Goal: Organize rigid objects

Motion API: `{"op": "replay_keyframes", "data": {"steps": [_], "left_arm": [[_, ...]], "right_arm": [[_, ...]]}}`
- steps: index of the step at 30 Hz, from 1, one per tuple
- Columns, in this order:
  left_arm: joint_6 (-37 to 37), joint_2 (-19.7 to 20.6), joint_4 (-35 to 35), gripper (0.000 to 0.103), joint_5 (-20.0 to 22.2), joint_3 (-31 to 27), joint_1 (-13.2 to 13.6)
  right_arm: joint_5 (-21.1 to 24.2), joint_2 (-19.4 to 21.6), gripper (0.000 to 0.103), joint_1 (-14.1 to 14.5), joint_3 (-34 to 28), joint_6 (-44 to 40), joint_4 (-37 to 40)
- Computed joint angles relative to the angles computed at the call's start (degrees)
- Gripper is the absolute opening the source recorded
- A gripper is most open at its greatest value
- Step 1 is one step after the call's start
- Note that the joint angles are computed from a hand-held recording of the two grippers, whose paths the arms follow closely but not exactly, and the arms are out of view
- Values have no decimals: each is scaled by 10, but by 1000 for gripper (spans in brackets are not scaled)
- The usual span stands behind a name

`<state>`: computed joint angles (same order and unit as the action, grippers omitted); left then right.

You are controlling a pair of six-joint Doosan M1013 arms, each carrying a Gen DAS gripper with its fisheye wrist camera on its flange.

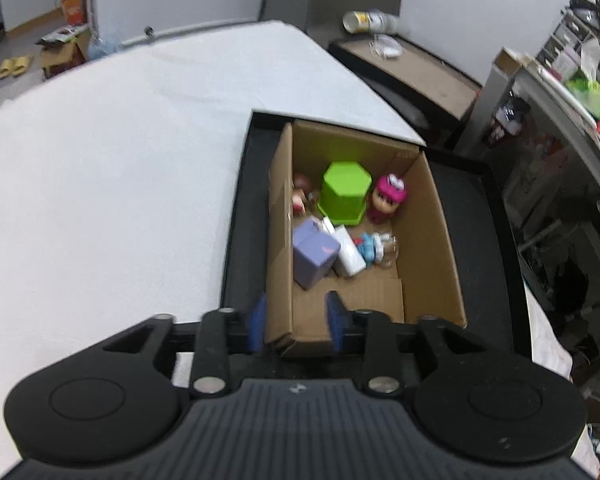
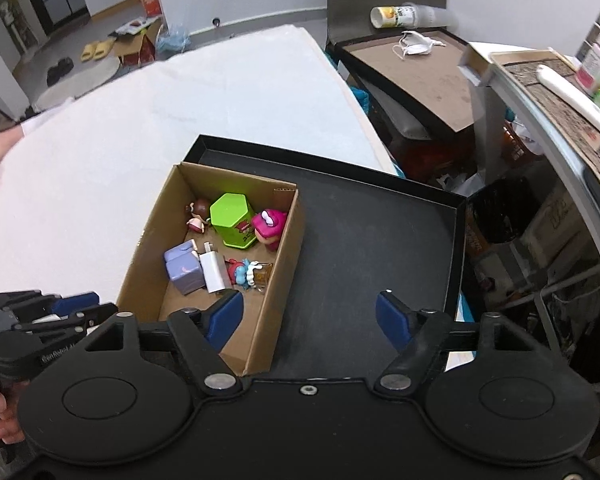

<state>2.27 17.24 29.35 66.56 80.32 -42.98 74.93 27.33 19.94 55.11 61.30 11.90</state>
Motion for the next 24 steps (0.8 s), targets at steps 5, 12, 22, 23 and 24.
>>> {"op": "replay_keyframes", "data": {"steps": [5, 12, 22, 23, 24], "left_arm": [[6, 1, 28, 57, 30, -27, -12], [31, -3, 52, 80, 41, -57, -34], [42, -7, 78, 85, 56, -83, -68], [39, -8, 82, 85, 56, -83, -71], [36, -9, 86, 86, 56, -84, -75]], "right_arm": [[0, -17, 78, -18, 6, 21, 27], [-7, -55, 83, -45, 41, 18, 80], [-56, -114, 93, -69, 100, 34, 102], [-60, -120, 93, -71, 105, 35, 105], [-63, -126, 93, -74, 111, 37, 109]]}}
